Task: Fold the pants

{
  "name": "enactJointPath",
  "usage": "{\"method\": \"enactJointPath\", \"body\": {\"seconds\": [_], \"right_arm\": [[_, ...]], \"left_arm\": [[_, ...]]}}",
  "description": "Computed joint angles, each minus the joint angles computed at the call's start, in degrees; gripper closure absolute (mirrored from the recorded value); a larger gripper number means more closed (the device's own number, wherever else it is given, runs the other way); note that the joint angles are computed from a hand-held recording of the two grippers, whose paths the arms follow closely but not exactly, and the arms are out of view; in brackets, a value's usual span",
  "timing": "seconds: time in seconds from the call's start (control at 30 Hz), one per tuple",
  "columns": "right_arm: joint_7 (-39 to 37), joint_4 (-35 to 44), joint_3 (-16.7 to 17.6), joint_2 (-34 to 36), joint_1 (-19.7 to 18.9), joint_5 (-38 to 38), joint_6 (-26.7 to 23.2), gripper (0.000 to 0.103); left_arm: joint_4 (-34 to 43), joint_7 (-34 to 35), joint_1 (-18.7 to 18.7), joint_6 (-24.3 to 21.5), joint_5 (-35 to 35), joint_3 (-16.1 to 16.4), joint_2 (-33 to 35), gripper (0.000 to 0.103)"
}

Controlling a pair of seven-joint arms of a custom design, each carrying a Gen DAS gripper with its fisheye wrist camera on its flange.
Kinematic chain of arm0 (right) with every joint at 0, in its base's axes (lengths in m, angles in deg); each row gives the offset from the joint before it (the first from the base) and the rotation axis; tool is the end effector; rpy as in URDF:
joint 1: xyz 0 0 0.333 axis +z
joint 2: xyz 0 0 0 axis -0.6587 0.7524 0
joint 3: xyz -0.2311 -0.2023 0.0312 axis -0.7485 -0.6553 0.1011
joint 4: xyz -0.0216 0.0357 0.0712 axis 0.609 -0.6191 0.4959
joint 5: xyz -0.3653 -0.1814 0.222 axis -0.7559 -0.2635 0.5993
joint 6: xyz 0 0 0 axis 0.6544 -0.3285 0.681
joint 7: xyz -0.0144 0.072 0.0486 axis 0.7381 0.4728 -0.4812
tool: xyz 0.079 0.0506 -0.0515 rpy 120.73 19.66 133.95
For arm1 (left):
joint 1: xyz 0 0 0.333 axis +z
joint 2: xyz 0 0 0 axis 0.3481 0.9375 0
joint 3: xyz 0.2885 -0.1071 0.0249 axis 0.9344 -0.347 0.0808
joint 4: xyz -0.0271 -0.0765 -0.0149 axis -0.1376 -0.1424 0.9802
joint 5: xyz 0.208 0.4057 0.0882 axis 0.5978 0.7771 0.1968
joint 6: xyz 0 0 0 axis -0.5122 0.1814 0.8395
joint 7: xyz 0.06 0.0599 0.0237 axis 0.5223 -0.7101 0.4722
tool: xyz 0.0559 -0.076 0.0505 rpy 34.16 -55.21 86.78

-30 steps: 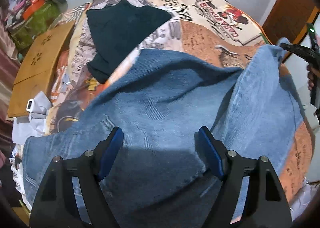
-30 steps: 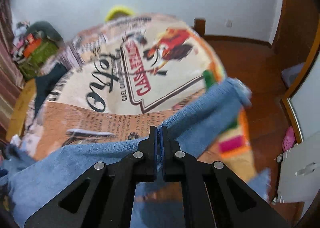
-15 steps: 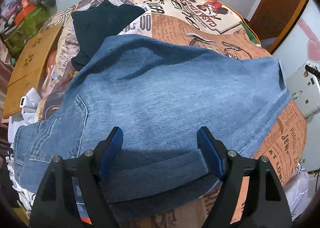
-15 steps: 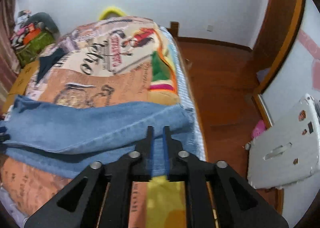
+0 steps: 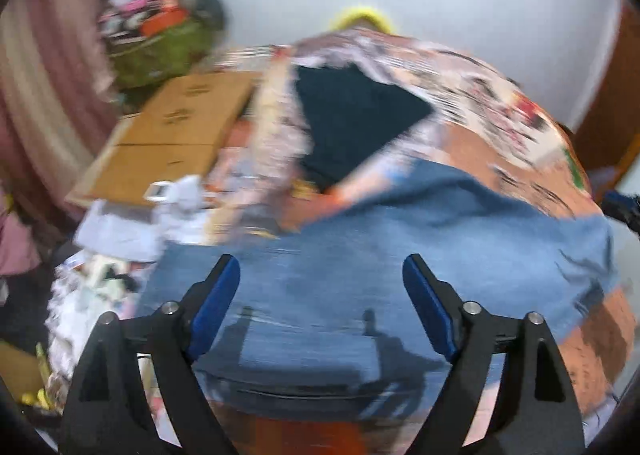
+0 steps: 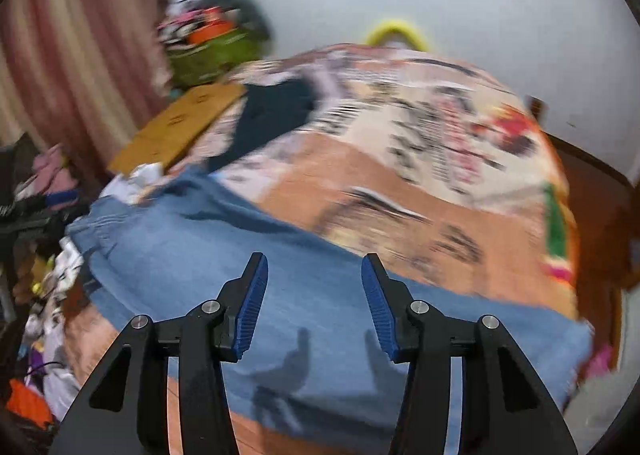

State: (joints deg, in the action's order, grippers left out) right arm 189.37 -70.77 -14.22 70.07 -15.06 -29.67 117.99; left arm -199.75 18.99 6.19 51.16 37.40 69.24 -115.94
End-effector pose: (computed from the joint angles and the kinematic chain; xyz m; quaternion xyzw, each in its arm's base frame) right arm 0.4411 0.4135 0.6710 -0.7148 0.6118 -0.1384 0.3092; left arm 0.4630 -0.2240 0.6279 -0.6215 0.7155 -0.2360 0.2145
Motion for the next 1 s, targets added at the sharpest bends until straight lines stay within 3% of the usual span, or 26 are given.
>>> {"method": "enactJointPath", "body": {"seconds": [0.27,0.47,0.57,0.67,0.73,0.77,0.8,0.87,1.0], "right_arm": [[-7.43,19.01,-1.70,19.23,5.31,2.38,-0.16,0.057],[-11.61,32.46,-4.64,30.27,9.81,3.93,-5.15,0.057],[-13.62,39.18,-5.80,35.74,11.04,6.22,-8.11,0.057],[-14.61,44.08,-6.94,39.89,11.89,8.13,-9.63,0.057],[-15.29,46.80,-6.96,42.24,11.63,11.01,-10.24,0.060],[-15.24,46.94,-6.88,42.76,11.33,12.77,-9.35,0.080],[-15.06,47.42,-7.06,43.32,11.34,13.63,-9.19,0.091],[-14.56,50.37,-7.96,45.40,12.09,13.26,-11.20,0.098],[-14.45,48.72,-9.79,43.97,13.48,10.28,-9.25,0.101]], "left_arm": [[0.57,-0.04,7.47,-3.52,2.85,3.95,3.47,0.018],[3.97,4.21,9.50,-6.32,-2.97,6.52,11.88,0.018],[4.95,8.59,9.34,-7.95,-10.67,8.05,14.79,0.033],[4.42,16.14,8.47,-8.52,-22.31,9.75,15.48,0.055],[4.28,18.77,8.64,-9.14,-25.99,9.52,15.48,0.079],[3.98,19.30,8.86,-8.85,-26.41,9.07,15.17,0.085],[3.83,19.17,9.12,-8.29,-25.99,8.47,14.90,0.096],[2.86,18.14,9.70,-5.85,-23.01,7.13,13.43,0.100],[0.88,12.86,11.30,-1.30,-14.10,5.08,10.15,0.100]]}}
